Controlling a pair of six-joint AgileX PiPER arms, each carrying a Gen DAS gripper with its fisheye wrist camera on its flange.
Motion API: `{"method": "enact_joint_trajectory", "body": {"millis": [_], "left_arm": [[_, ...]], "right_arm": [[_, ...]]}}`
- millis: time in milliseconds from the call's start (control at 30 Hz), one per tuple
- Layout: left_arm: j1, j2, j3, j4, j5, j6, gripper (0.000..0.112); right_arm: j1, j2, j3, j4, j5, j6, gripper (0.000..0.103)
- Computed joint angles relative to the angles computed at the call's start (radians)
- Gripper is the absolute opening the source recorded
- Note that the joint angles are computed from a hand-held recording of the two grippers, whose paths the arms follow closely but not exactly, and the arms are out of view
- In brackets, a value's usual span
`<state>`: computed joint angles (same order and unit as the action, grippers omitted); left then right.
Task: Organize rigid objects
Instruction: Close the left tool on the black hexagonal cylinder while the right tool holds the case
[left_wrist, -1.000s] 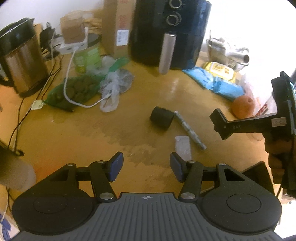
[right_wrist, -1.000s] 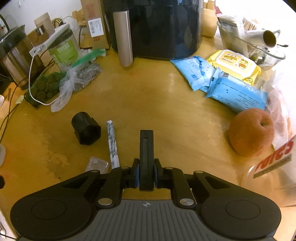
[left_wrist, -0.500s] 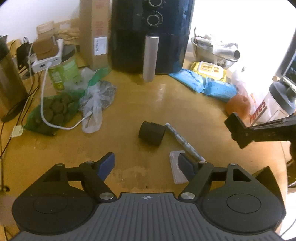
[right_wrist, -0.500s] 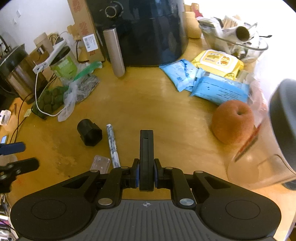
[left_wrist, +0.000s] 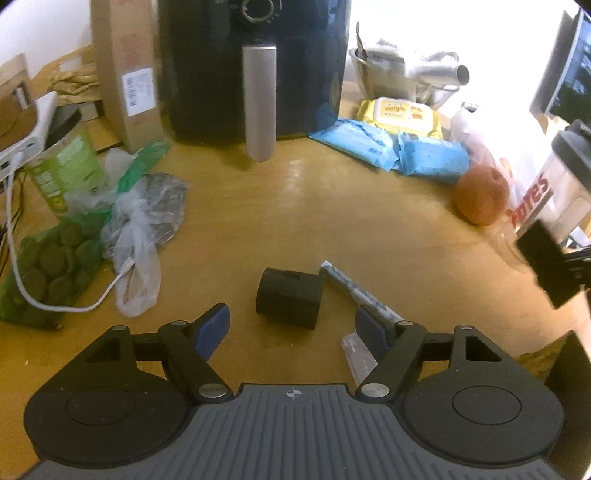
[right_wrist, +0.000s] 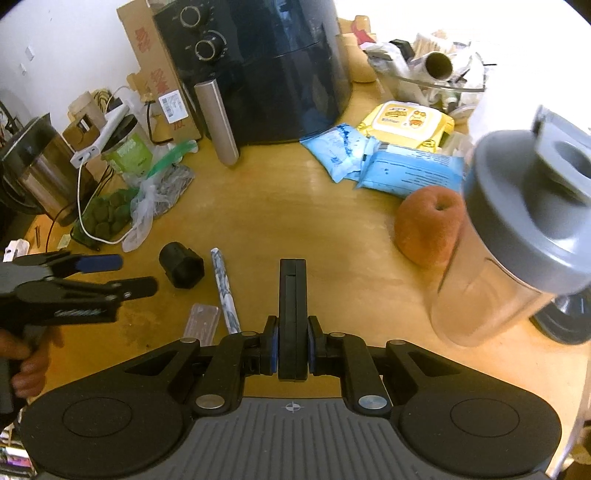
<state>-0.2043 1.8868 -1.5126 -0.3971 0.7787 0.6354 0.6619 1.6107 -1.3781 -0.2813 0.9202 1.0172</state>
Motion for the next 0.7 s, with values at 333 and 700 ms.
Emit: {"method": "enact_joint_trajectory", "body": {"millis": [333,700], "left_arm": [[0.008,0.144,-0.142,-0.019,0.069,0.069,0.073],[0.013,0.128,-0.15,-0.053,0.091,0.055,0.043]], "right_arm": [[0.016,-0.092,0.08,-0.038,0.025,0.097,0.017],[0.032,-0.131,0.115,-0.063,0.032,0.142,0.017]]}}
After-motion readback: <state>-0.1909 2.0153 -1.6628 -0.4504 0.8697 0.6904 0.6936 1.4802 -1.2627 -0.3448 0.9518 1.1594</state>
